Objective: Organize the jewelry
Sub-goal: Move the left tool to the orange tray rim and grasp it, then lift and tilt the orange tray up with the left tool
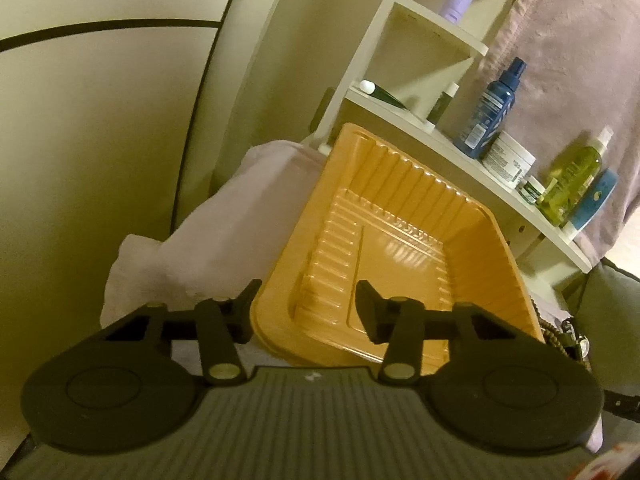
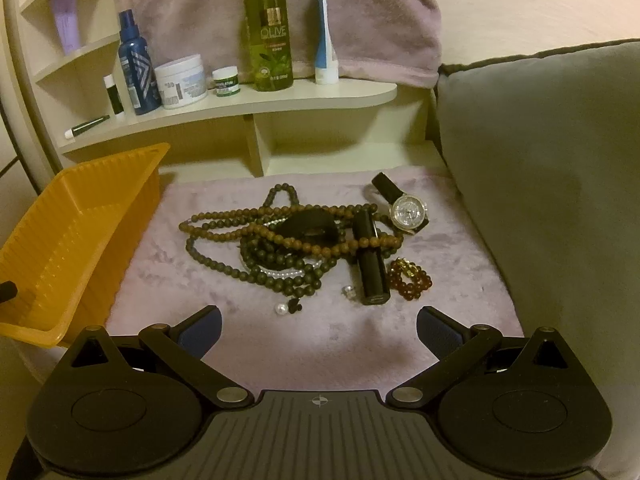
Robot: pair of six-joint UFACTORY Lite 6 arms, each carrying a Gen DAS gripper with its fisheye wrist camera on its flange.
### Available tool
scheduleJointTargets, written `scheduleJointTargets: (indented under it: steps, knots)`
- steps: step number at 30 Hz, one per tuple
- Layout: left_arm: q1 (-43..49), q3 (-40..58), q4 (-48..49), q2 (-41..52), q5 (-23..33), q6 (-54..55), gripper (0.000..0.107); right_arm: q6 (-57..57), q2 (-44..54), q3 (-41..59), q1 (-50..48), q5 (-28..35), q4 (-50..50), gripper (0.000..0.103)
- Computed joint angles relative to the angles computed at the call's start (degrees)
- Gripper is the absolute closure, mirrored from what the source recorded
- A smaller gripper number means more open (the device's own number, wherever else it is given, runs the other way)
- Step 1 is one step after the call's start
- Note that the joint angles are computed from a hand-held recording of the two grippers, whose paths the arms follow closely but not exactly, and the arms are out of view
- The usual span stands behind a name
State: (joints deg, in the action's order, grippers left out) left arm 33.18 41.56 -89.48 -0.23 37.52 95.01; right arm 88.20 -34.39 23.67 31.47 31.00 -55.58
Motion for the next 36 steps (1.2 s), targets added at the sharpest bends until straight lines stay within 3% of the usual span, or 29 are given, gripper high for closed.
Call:
scheduleJointTargets:
  steps: [12, 23, 30, 36]
  knots:
    - [-1.5, -1.3, 0.3, -3.9, -3.9, 2.6, 0.093, 1.9, 1.9, 0.5, 0.1, -1.1, -1.9, 0.000]
    - [-6.2, -2.1, 5.4, -12.4, -9.6, 4.5, 0.101, 3.3, -0.1, -1.6, -1.8, -2.5, -3.2, 0.000]
    - [-10.0, -2.4, 3.7, -15.9, -12.0, 10.0, 0.103, 2.4, -3.8, -5.3, -6.2, -4.9, -3.9, 0.000]
    - [-11.3, -1.2, 5.9, -16.5, -12.7, 10.2, 0.103, 3.3, -5.3, -8.3, -11.5, -7.9, -9.9, 0.001]
